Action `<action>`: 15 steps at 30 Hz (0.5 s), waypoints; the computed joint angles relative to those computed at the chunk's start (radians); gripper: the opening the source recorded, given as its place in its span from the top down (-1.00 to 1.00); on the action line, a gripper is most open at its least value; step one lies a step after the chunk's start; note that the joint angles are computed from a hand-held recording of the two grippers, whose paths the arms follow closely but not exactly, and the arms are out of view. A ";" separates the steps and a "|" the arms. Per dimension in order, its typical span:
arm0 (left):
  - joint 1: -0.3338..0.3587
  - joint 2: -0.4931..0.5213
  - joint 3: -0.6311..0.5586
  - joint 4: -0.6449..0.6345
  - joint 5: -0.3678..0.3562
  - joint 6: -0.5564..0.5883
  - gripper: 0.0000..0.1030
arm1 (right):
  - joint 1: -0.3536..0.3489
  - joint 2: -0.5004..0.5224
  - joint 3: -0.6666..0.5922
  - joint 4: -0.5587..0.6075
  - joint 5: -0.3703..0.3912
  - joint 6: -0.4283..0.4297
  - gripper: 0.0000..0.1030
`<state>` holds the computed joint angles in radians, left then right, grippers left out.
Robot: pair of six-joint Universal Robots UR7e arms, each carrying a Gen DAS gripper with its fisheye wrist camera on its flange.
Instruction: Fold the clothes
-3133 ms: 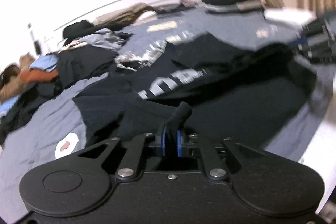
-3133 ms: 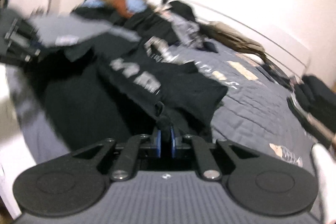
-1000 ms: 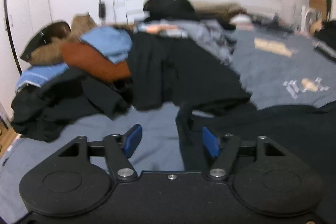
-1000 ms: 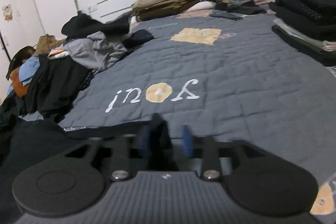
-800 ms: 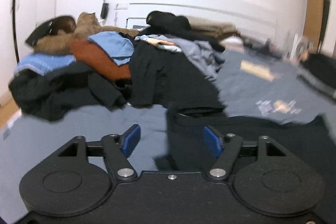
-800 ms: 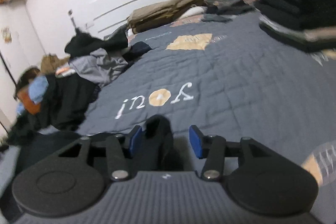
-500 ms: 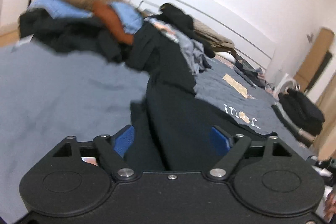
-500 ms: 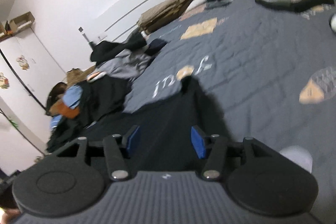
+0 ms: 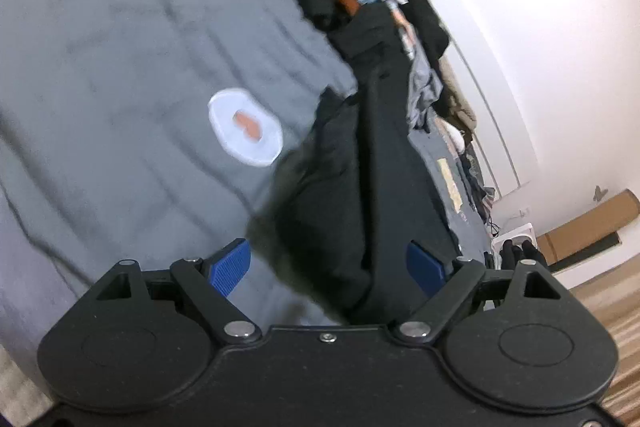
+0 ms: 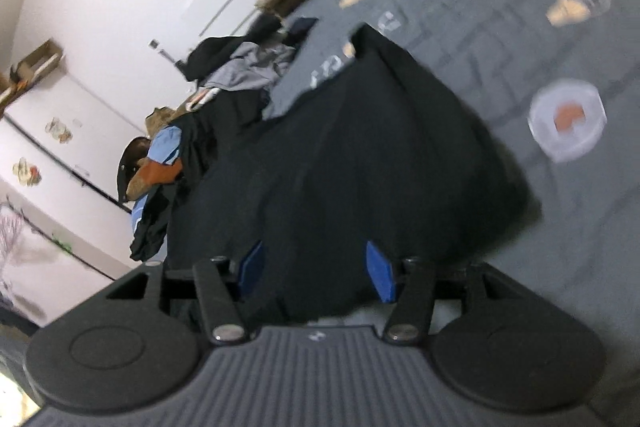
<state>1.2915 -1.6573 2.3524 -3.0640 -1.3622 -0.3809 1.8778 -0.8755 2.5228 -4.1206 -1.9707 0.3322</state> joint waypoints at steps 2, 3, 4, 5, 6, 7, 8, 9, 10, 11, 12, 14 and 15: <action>0.018 0.018 0.003 -0.023 -0.025 -0.025 -0.64 | -0.013 0.022 0.008 -0.024 0.009 0.032 -0.08; 0.022 0.029 0.001 -0.038 -0.034 -0.028 -0.64 | -0.019 0.032 0.011 -0.033 0.012 0.047 -0.08; 0.023 0.040 -0.001 -0.054 -0.038 -0.027 -0.64 | -0.028 0.039 0.012 -0.038 0.019 0.058 -0.08; 0.024 0.051 -0.003 -0.069 -0.042 -0.026 -0.63 | -0.033 0.045 0.011 -0.040 0.021 0.060 -0.08; 0.024 0.061 -0.005 -0.081 -0.045 -0.024 -0.63 | -0.038 0.052 0.008 -0.041 0.021 0.060 -0.08; 0.021 0.069 -0.006 -0.089 -0.043 -0.022 -0.61 | -0.037 0.060 0.003 -0.046 0.020 0.060 -0.08; 0.016 0.077 -0.006 -0.097 -0.037 -0.019 -0.60 | -0.035 0.068 -0.001 -0.052 0.017 0.061 -0.08; 0.012 0.084 -0.005 -0.105 -0.031 -0.016 -0.59 | -0.033 0.076 -0.006 -0.058 0.015 0.062 -0.08; 0.010 0.088 -0.006 -0.106 -0.027 -0.012 -0.57 | -0.031 0.082 -0.013 -0.061 0.023 0.056 -0.08; 0.009 0.090 -0.007 -0.102 -0.025 -0.008 -0.57 | -0.028 0.084 -0.018 -0.059 0.032 0.049 -0.08; 0.006 0.090 -0.007 -0.100 -0.019 -0.002 -0.49 | -0.025 0.085 -0.022 -0.056 0.041 0.042 -0.08; -0.003 0.089 -0.003 -0.097 0.005 0.012 -0.20 | -0.011 0.092 -0.039 -0.046 0.047 0.024 -0.08; -0.006 0.088 -0.003 -0.095 0.017 0.013 -0.15 | -0.006 0.096 -0.046 -0.044 0.054 0.016 -0.08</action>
